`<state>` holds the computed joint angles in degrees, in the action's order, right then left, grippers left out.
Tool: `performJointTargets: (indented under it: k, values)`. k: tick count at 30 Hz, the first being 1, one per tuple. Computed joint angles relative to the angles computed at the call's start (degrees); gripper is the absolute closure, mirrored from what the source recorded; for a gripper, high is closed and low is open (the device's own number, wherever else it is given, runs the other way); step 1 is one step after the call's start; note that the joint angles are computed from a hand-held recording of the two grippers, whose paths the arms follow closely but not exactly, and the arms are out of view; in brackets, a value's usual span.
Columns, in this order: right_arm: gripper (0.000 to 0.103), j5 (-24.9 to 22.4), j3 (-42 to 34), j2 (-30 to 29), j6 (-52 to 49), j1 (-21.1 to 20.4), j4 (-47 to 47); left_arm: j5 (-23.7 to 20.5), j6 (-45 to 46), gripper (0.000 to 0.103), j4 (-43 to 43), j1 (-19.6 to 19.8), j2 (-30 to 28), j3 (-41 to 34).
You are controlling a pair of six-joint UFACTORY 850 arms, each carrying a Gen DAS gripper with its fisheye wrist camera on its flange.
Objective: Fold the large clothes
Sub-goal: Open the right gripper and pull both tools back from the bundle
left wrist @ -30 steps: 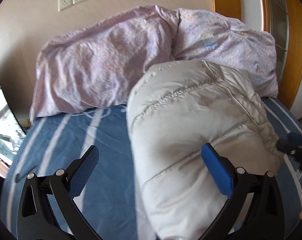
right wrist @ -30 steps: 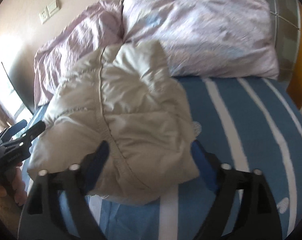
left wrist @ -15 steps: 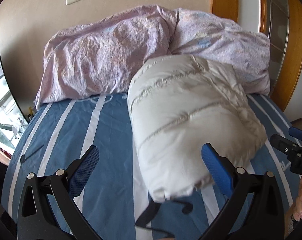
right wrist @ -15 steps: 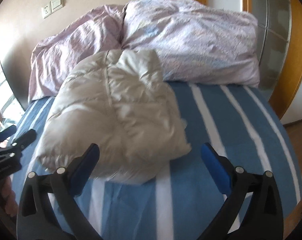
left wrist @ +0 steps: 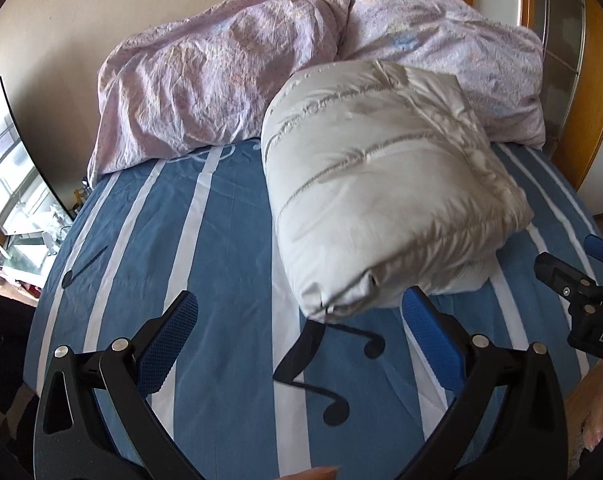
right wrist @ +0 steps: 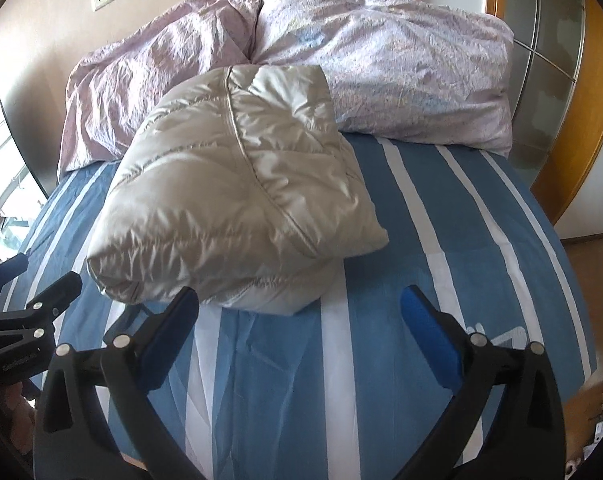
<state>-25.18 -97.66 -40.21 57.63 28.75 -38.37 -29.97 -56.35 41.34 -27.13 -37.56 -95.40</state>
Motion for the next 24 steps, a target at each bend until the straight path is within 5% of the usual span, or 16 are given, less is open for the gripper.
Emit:
performJointTargets:
  k: [9,24]
  values:
    - [0.002,-3.2,1.3,1.1,-4.5,1.4,3.0,-4.2,6.7,0.001,-7.4,-0.5,-0.2,-0.1]
    - [0.002,-5.4,6.2,4.7,-4.1,2.2,3.8,-4.9,3.8,0.001,-8.3,-1.6,3.2,4.4]
